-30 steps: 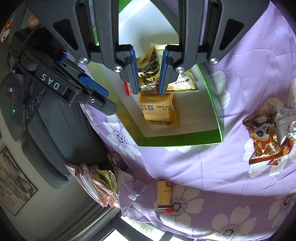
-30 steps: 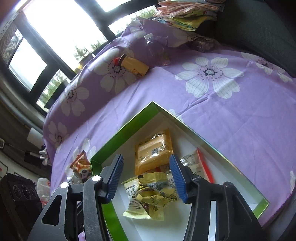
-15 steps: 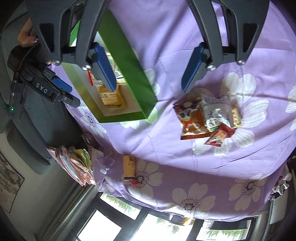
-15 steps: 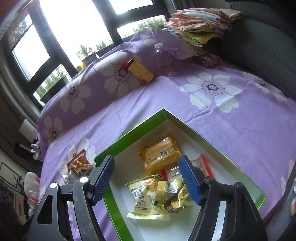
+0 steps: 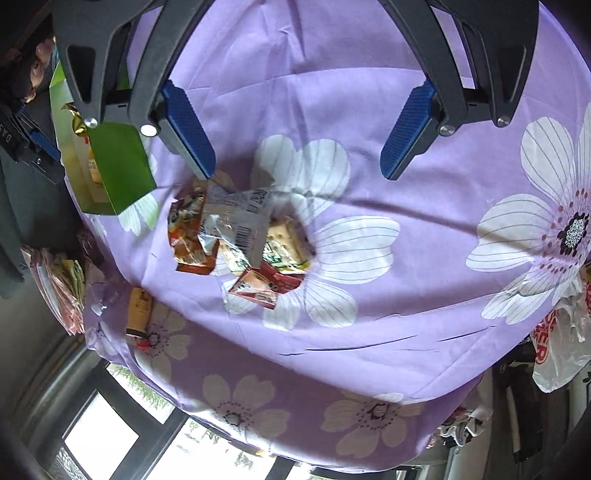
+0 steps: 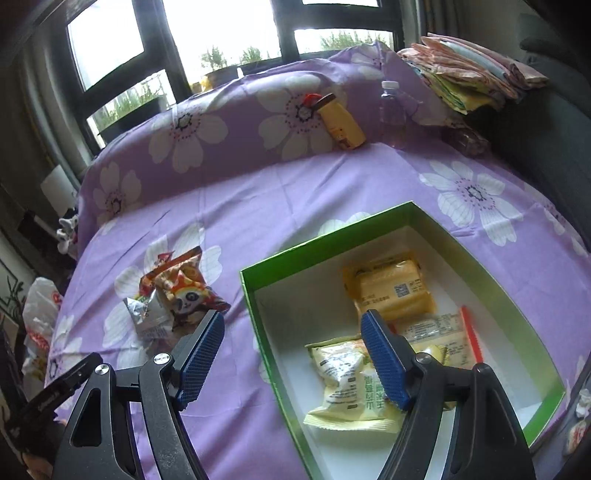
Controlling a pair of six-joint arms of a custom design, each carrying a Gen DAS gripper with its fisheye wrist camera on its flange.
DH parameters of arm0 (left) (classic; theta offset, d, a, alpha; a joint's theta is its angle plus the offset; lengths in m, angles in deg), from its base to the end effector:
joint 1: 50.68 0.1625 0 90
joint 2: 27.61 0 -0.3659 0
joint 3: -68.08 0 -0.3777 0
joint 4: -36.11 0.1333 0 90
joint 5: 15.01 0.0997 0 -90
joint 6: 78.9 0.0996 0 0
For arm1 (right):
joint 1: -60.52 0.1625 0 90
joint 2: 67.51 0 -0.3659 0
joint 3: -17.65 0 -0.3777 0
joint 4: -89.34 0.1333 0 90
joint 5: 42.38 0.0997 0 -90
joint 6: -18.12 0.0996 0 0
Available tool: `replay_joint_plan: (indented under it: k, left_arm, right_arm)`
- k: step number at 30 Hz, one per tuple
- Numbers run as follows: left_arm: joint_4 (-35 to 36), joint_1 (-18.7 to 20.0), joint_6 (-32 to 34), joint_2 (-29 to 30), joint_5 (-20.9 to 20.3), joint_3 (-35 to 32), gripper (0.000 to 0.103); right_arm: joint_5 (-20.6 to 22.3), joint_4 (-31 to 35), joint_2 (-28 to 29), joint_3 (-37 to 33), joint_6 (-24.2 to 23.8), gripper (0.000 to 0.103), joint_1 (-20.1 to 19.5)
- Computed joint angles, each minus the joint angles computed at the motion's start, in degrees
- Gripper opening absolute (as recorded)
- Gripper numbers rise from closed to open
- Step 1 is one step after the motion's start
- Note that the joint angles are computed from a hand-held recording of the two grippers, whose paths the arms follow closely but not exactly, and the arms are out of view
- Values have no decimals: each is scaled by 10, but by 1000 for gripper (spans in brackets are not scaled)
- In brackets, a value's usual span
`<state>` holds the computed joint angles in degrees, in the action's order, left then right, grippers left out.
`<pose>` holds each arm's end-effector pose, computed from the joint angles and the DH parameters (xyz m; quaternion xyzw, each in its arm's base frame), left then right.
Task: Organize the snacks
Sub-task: 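Withdraw both grippers and move them to the panda-printed orange bag, then close both grippers on the panda-printed orange bag and lift it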
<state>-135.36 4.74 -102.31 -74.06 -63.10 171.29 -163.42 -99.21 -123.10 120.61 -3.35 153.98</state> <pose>-0.1650 -0.5915 0.0861 0.0126 0.9154 -0.3441 0.2087 0.1175 -0.5855 0.2107 0.0747 -0.8735 0.3733 0.3035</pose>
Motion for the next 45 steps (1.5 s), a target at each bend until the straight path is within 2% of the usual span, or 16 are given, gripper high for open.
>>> replay_joint_plan:
  k: [4,6,9,12,16,20,22,23,27,30,34,38,41,45]
  left_arm:
    - [10,5,-13,-1,36,-5,91]
    - [24,10,-23,-3,38,-9,91]
    - [19,12,-11,-9,25,-5,91]
    - [8,10,-4,-9,29,-2,91]
    - [22,12,-4,-6,28,-9,91]
    - [27,14,-7,-5,23,-12,91]
    - [31,14,-7,-3,26,-14,91]
    - [34,13,-6,-1,27,-16,91]
    - [35,10,8,4,29,-19,91]
    - [33,7,15,7,33,-19,91]
    - [34,5,17,8,39,-17,91]
    - [33,5,15,6,35,-15,91]
    - [29,3,21,7,20,-13,91]
    - [31,-8,32,14,28,-12,91]
  right_arm:
    - [-4,0,40,-27,-19,77,19]
    - [-8,17,69,-57,-33,77,27]
    - [6,84,105,-111,-23,77,30]
    - [31,169,138,-172,3,77,25]
    - [-3,200,199,-254,1,68,27]
    - [17,275,221,-304,28,68,13]
    - [-4,251,236,-313,5,67,12]
    - [-12,239,243,-314,-8,61,12]
    - [-7,183,245,-298,-35,50,10]
    - [9,177,226,-278,-27,37,11]
    - [20,166,195,-241,-23,36,18]
    - [45,164,142,-173,-9,36,25]
    - [57,170,108,-120,-9,36,27]
    - [60,191,79,-62,1,36,21]
